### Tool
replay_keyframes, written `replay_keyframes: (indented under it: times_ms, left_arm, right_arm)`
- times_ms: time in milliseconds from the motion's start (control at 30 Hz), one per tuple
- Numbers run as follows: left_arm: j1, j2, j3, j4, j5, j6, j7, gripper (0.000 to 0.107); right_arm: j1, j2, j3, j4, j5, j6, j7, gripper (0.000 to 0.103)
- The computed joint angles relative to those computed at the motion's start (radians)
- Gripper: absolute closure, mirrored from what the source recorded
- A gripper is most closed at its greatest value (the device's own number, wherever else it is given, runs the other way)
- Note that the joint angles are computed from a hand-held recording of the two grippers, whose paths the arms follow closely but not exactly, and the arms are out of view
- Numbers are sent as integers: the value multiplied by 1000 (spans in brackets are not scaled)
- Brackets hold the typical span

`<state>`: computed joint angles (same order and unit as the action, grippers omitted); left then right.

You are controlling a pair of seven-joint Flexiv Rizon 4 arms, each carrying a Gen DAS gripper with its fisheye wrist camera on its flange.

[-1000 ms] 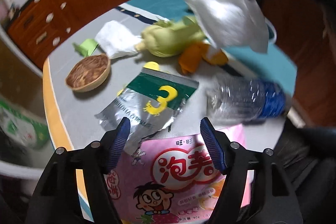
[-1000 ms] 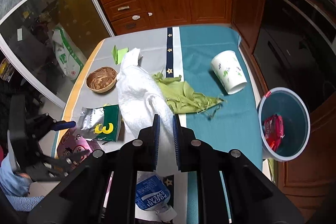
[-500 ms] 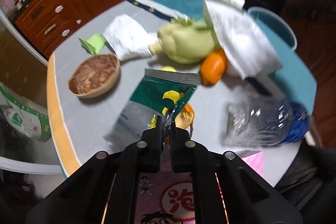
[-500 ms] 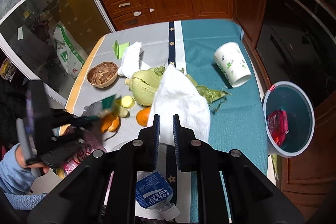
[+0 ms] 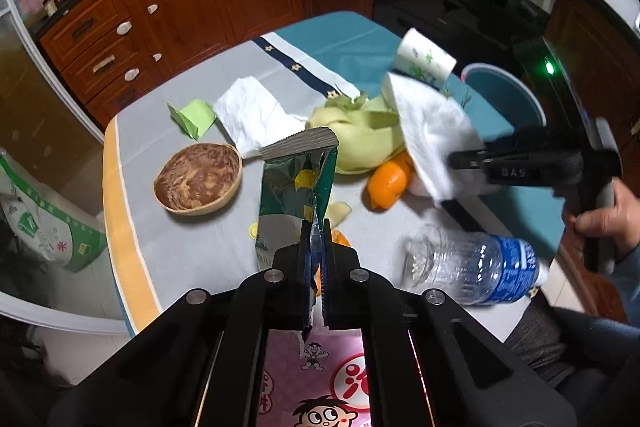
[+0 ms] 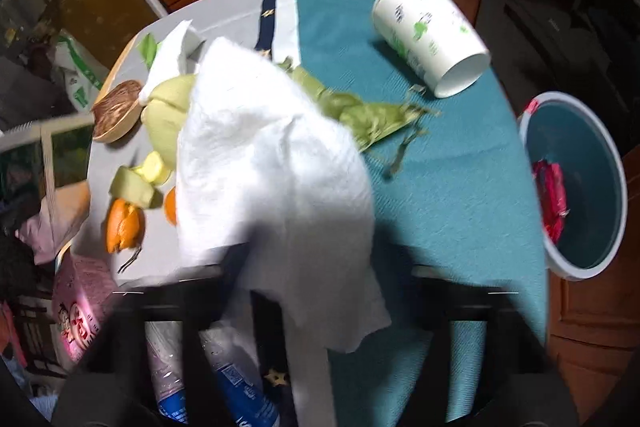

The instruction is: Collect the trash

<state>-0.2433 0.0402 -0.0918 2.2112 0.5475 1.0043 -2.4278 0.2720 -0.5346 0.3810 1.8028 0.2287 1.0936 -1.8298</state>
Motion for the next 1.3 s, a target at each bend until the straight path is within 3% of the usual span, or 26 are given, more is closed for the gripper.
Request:
replay_keyframes:
  times_ms: [133, 300, 467, 633, 867, 1067, 1300]
  left_arm:
    - [1, 18, -1, -6, -18, 28, 20, 103]
    - [-6, -1, -17, -49, -66, 92, 91, 103]
    - [-32, -58, -24, -114, -105, 138, 150, 103]
    - [-76, -154, -24, -227, -167, 156, 241, 103]
    - [-136, -354, -32, -462, -276, 127, 421, 103]
    - [-179, -574, -41, -719, -385, 69, 591, 103]
    - [-240, -897, 3, -1112, -514, -117, 720, 103]
  right_arm:
    - [-55, 64, 53, 24, 71, 19, -71, 99]
    - [-160, 177, 116, -3, 278, -30, -239, 99]
    - [-190, 250, 81, -37, 407, -45, -332, 99]
    - [-162, 258, -6, -63, 437, -32, -344, 99]
    - [-183, 189, -102, -119, 438, -24, -311, 99]
    - [-224, 79, -149, -178, 339, 1, -208, 99]
    - [-265, -92, -161, -286, 187, -52, -70, 99]
